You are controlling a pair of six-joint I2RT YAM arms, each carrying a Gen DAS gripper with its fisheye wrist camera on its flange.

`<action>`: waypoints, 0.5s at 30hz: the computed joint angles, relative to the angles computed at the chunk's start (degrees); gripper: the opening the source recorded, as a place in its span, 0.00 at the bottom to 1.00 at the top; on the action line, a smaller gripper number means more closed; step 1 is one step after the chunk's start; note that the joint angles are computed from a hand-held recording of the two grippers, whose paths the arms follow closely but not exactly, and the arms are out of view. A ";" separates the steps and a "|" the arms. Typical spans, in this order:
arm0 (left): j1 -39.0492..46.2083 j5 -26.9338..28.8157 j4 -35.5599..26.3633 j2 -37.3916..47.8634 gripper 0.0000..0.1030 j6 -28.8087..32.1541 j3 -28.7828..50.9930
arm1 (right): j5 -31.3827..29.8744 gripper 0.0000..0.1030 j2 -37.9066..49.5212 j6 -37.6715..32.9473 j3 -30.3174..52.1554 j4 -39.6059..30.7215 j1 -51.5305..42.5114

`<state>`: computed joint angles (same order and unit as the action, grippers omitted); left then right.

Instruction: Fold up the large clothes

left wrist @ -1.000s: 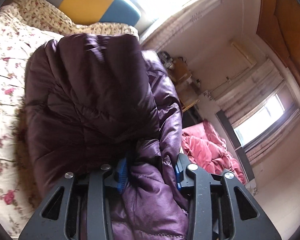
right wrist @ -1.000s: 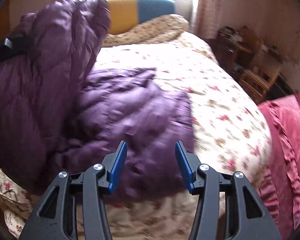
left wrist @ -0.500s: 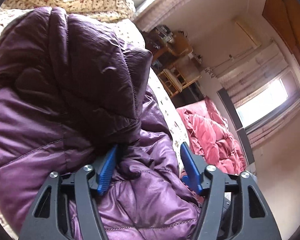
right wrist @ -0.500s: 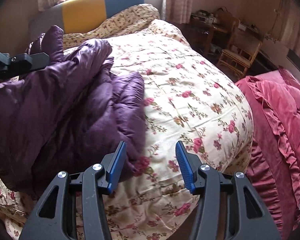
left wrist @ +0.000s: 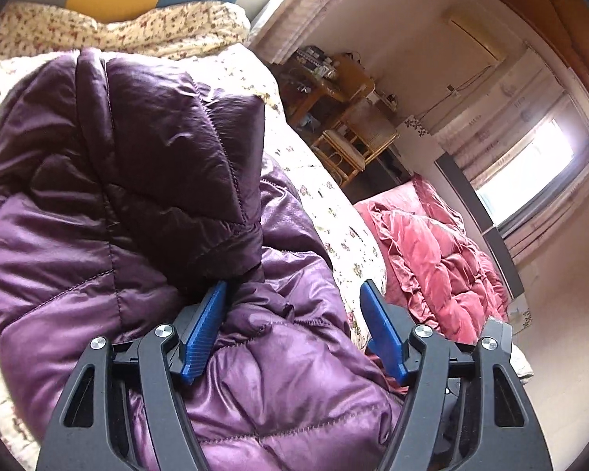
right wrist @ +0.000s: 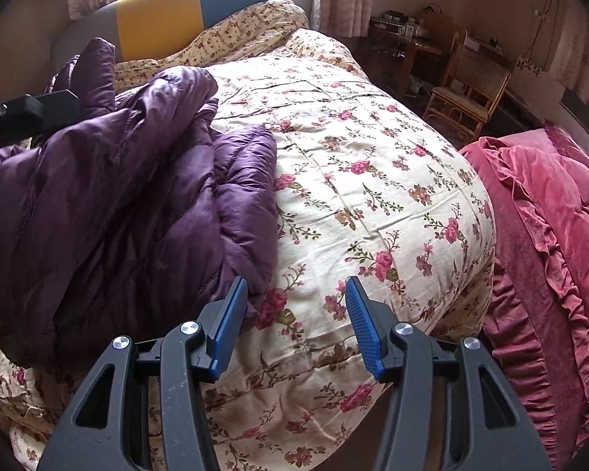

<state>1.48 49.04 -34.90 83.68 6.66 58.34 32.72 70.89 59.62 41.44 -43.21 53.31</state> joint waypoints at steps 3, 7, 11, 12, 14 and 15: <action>1.33 0.26 -0.29 -1.78 0.67 1.32 -1.26 | 1.06 0.51 0.59 2.00 1.34 -1.88 2.14; 3.61 1.66 -0.93 -4.88 0.70 2.91 -3.62 | 1.89 0.52 0.87 3.88 2.59 -3.82 4.29; 7.76 4.82 -4.94 -7.26 0.73 6.73 -3.68 | 3.21 0.55 1.67 5.82 4.31 -6.14 6.80; 9.00 5.71 -6.15 -7.79 0.73 7.88 -3.67 | 3.50 0.55 1.91 6.34 4.77 -6.70 7.38; 10.86 6.67 -7.10 -9.16 0.73 8.92 -4.32 | 4.09 0.55 2.18 7.12 5.79 -7.87 8.47; 12.39 7.53 -8.50 -9.58 0.73 10.42 -4.31 | 4.50 0.55 2.35 7.56 6.46 -8.59 9.14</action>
<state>13.87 56.57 -43.39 74.11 17.08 54.03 37.22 73.23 67.19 47.90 -51.80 62.45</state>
